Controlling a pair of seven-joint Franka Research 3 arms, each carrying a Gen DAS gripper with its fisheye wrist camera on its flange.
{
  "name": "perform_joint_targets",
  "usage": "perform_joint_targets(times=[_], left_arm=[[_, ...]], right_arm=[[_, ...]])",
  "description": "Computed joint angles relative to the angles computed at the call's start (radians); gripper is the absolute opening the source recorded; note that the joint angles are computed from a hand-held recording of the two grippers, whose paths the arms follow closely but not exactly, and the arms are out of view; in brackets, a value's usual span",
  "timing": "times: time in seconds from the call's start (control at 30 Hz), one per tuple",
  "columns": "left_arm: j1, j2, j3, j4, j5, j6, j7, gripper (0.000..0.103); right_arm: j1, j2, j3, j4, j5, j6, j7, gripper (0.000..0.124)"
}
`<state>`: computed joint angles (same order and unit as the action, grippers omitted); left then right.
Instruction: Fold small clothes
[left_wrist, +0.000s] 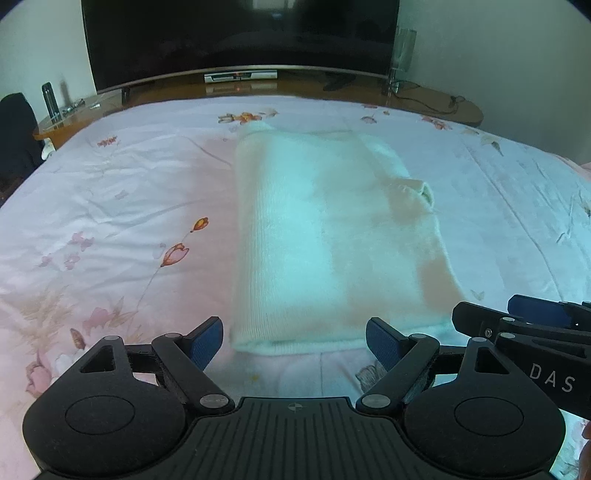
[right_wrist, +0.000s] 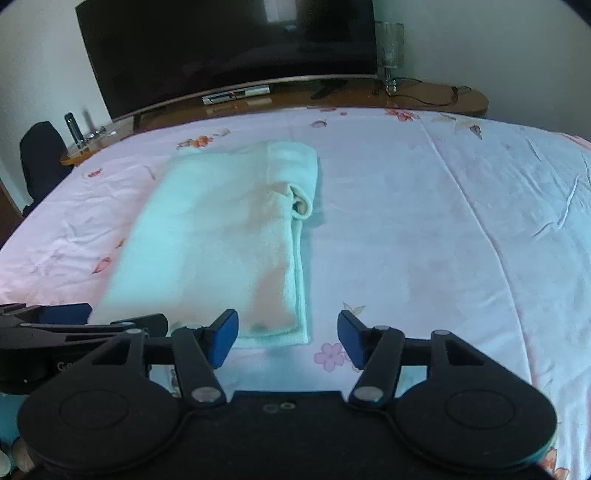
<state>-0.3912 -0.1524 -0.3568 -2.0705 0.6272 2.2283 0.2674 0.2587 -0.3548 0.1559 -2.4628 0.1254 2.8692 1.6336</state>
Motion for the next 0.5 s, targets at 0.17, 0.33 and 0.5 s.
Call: perform_joint_targets(times=[0.17, 0.33, 0.5], left_arm=[[-0.013, -0.024, -0.02, 0.01, 0.018, -0.042, -0.019, 0.084], [-0.027, -0.051, -0.039, 0.016, 0.025, -0.076, -0.034, 0.084], [-0.045, -0.087, -0.061, 0.024, 0.019, -0.128, -0.046, 0.084]], right_arm=[[0.036, -0.072, -0.036, -0.042, 0.049, -0.005, -0.055, 0.063], [0.051, -0.149, -0.051, -0.082, 0.094, -0.015, -0.103, 0.071], [0.053, -0.232, -0.055, -0.115, 0.128, -0.047, -0.128, 0.079]])
